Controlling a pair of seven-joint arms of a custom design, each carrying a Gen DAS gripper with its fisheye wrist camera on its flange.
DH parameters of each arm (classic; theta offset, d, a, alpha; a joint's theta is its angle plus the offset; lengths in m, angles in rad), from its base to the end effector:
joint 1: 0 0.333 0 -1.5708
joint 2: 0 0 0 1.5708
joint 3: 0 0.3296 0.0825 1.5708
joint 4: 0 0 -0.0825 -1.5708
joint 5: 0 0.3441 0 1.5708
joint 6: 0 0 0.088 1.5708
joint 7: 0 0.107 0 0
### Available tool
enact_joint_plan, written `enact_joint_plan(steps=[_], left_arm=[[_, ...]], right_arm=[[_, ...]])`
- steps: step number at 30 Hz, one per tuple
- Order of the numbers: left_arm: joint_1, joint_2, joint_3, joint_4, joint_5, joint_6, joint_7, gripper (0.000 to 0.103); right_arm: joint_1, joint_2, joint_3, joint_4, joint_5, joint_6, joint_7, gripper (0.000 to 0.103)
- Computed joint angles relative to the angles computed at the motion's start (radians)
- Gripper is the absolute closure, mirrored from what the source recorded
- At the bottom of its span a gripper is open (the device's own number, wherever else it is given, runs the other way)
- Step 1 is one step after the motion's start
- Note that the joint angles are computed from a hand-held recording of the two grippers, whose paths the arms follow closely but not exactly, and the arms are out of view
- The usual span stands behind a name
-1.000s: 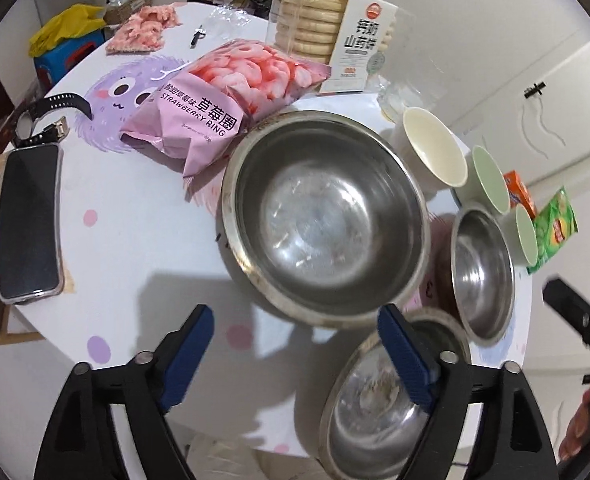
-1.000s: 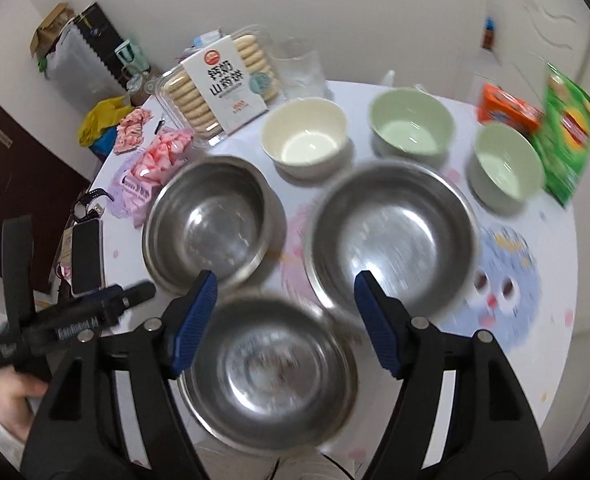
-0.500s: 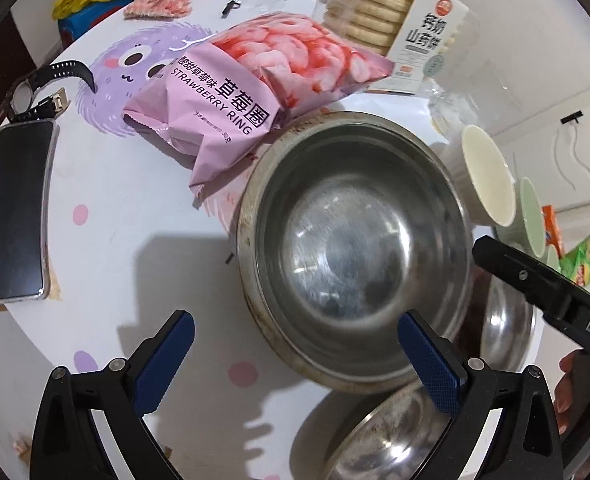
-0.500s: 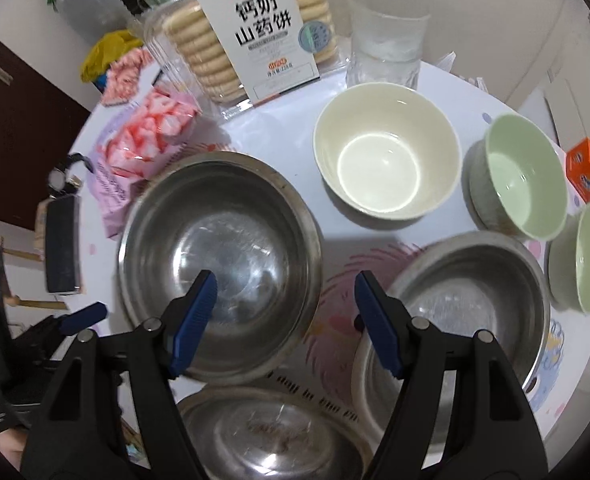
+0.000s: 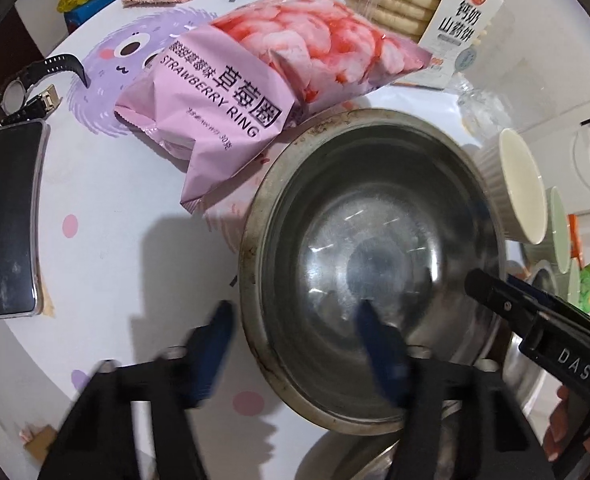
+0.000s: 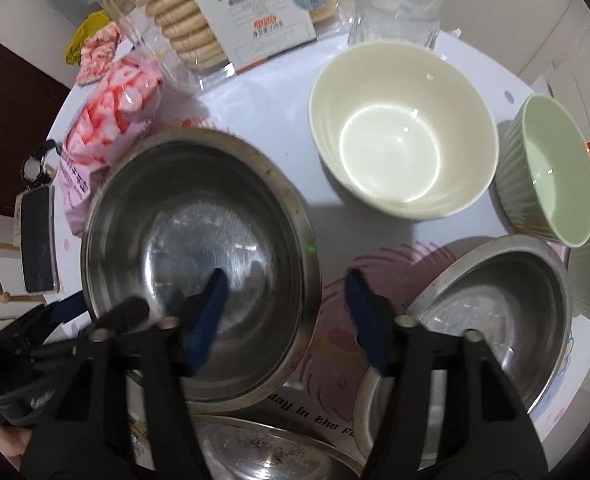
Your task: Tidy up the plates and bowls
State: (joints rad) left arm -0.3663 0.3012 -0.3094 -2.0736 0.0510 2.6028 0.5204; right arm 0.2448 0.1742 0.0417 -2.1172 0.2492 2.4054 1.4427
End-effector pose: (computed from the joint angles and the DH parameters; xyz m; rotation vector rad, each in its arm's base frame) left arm 0.4614 -0.3586 0.3563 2.5016 -1.7347 0.3646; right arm 0.5284 0.1566 0.3822 -2.3065 1.8139 0.0990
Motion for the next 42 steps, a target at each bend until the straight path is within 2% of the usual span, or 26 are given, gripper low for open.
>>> enact_joint_plan(steps=[2, 3, 5, 6, 8, 10, 18, 21, 31, 42], left_arm=[[0.008, 0.013, -0.008, 0.005, -0.020, 0.002, 0.015, 0.069], [0.004, 0.014, -0.004, 0.007, -0.016, -0.003, 0.008, 0.072], [0.004, 0.009, 0.003, -0.005, -0.011, 0.006, -0.004, 0.086], [0.012, 0.003, 0.001, -0.017, -0.021, 0.011, -0.001, 0.089], [0.038, -0.009, -0.018, -0.055, -0.071, 0.065, 0.032, 0.090], [0.032, -0.014, -0.014, -0.060, -0.064, 0.075, 0.032, 0.091], [0.026, -0.057, -0.004, -0.067, -0.050, 0.075, 0.030, 0.092], [0.022, -0.111, -0.001, -0.092, -0.031, 0.069, 0.036, 0.092], [-0.016, -0.189, -0.017, -0.041, -0.013, 0.000, 0.109, 0.092], [-0.094, -0.235, -0.055, -0.076, -0.071, -0.069, 0.197, 0.092]], right_arm=[[0.000, 0.008, 0.001, 0.006, -0.003, -0.022, -0.013, 0.067], [0.003, 0.007, -0.001, 0.004, -0.017, -0.022, -0.008, 0.069], [0.006, 0.003, -0.003, -0.006, -0.032, -0.011, -0.002, 0.074], [0.006, 0.001, -0.005, -0.010, -0.039, -0.005, 0.003, 0.079], [0.006, -0.001, -0.011, -0.013, -0.059, -0.002, 0.021, 0.087], [-0.007, -0.003, -0.008, -0.012, -0.023, -0.014, 0.004, 0.087], [-0.004, -0.047, -0.005, -0.049, -0.023, 0.012, 0.025, 0.087], [-0.005, -0.077, -0.003, -0.065, -0.016, 0.019, 0.040, 0.087], [-0.040, -0.324, -0.009, -0.223, 0.015, 0.029, 0.090, 0.088], [-0.086, -0.631, 0.016, -0.475, -0.001, -0.029, 0.197, 0.087]])
